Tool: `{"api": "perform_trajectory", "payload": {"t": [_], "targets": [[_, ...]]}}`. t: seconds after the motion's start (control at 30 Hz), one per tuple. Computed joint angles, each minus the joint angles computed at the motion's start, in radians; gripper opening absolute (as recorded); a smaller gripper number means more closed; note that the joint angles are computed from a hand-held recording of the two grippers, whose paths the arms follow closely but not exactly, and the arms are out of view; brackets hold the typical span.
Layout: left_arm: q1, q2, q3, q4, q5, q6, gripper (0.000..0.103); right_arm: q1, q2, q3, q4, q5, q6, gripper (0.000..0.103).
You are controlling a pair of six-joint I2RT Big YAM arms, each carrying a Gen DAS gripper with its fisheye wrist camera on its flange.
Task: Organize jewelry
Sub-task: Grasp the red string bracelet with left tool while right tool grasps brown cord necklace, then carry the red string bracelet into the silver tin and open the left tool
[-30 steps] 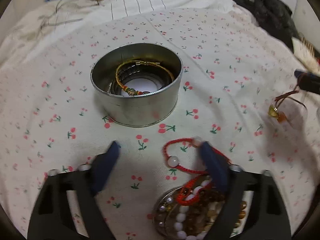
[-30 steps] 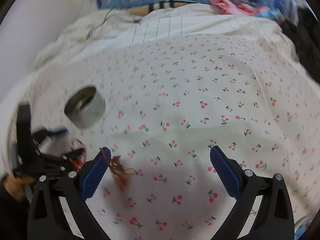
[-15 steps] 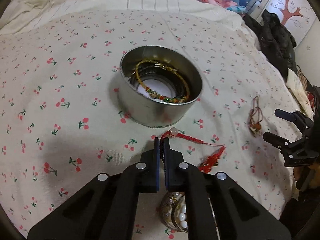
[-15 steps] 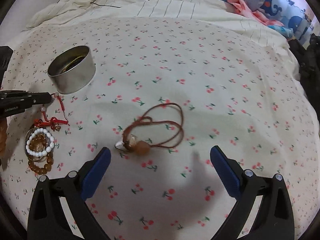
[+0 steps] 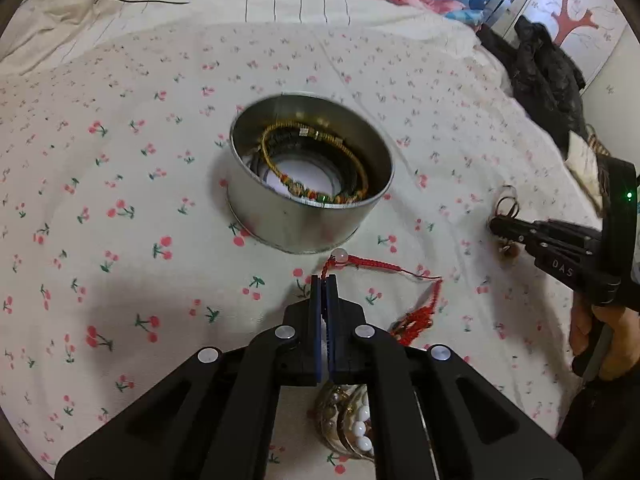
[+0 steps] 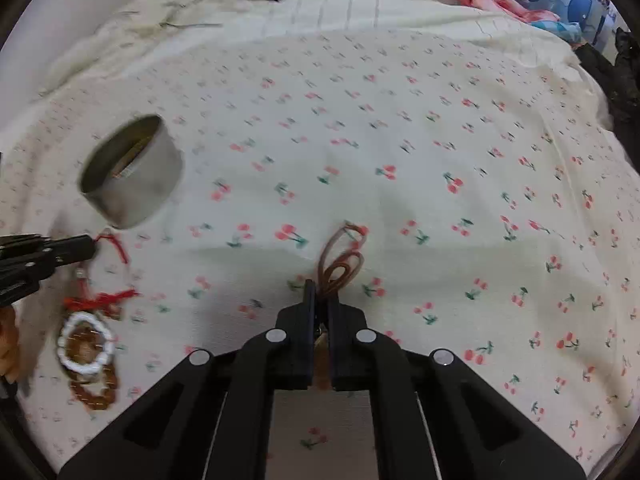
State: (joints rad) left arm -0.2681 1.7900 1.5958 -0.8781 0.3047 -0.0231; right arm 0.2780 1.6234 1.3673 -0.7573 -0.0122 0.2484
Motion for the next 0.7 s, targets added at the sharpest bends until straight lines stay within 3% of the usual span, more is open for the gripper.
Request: {"api": "perform_trajectory", "payload": {"t": [0.2, 0.43, 0.7], "targets": [[0.023, -0.057, -0.025, 0.035, 0.023, 0.003, 0.002, -0.025, -0.065, -0.05, 0.129, -0.13, 0.062, 0.006], [0.047, -0.095, -0.041, 0.065, 0.042, 0.003, 0.002, -0.008, -0.084, -0.067, 0.176, -0.156, 0.084, 0.006], [0.048, -0.125, -0.049, 0.107, 0.056, 0.016, 0.002, 0.021, -0.105, -0.092, 0.299, -0.196, 0.106, 0.006]]}}
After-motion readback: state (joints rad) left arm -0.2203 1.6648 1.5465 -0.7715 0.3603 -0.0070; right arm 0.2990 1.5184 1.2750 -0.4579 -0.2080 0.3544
